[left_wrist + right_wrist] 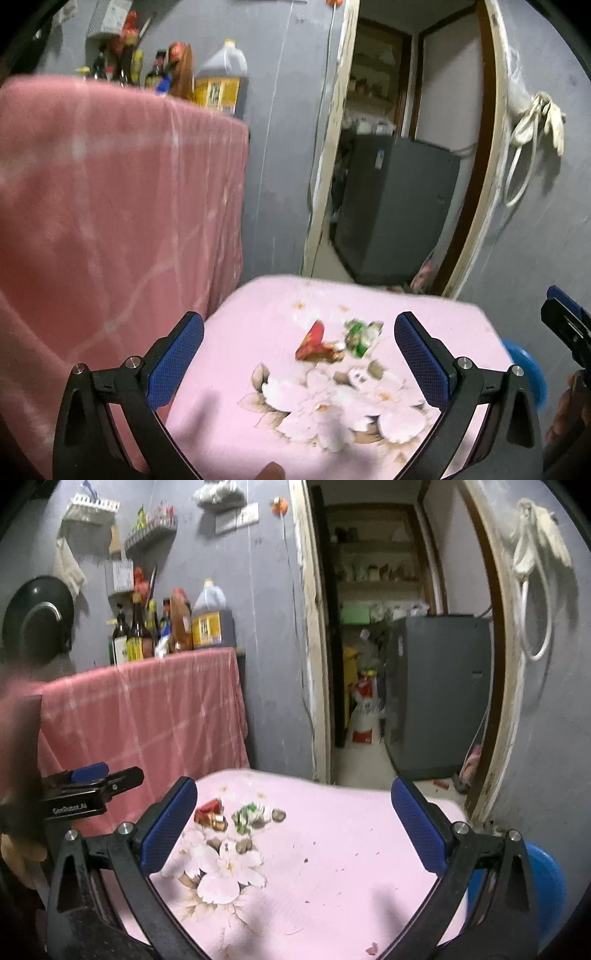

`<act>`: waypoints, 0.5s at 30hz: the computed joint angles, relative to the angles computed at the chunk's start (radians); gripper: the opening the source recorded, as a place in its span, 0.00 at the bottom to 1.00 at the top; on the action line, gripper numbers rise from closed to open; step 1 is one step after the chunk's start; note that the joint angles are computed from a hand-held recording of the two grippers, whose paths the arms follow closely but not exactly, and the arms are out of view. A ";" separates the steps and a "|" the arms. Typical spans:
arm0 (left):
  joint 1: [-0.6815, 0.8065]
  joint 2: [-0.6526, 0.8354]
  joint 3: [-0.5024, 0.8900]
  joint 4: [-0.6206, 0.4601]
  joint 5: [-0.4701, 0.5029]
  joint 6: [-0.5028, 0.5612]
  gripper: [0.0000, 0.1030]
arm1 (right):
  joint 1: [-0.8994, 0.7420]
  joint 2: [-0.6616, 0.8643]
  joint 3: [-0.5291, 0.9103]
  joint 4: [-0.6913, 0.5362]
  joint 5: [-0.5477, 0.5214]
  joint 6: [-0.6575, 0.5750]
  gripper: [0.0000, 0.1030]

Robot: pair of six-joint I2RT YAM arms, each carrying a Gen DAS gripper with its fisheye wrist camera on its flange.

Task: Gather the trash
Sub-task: 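Move both tools back over the remaining wrappers on the table, then grasp the red wrapper with the left tool while the right tool grasps the brown lump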

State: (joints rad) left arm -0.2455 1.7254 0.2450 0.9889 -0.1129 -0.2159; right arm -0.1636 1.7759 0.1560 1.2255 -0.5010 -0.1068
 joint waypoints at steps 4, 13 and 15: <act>0.034 0.104 0.063 -0.018 0.049 0.014 0.98 | 0.048 0.096 0.065 -0.042 0.036 -0.031 1.00; 0.102 0.254 0.203 -0.085 0.212 0.027 0.81 | 0.133 0.238 0.246 -0.281 0.058 -0.091 0.77; 0.111 0.269 0.238 -0.127 0.237 0.036 0.73 | 0.151 0.257 0.284 -0.337 0.061 -0.091 0.72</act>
State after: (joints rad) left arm -0.1341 1.9947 0.4827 0.8614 0.1242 -0.1803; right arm -0.0130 2.0326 0.4403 0.8882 -0.4400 -0.1975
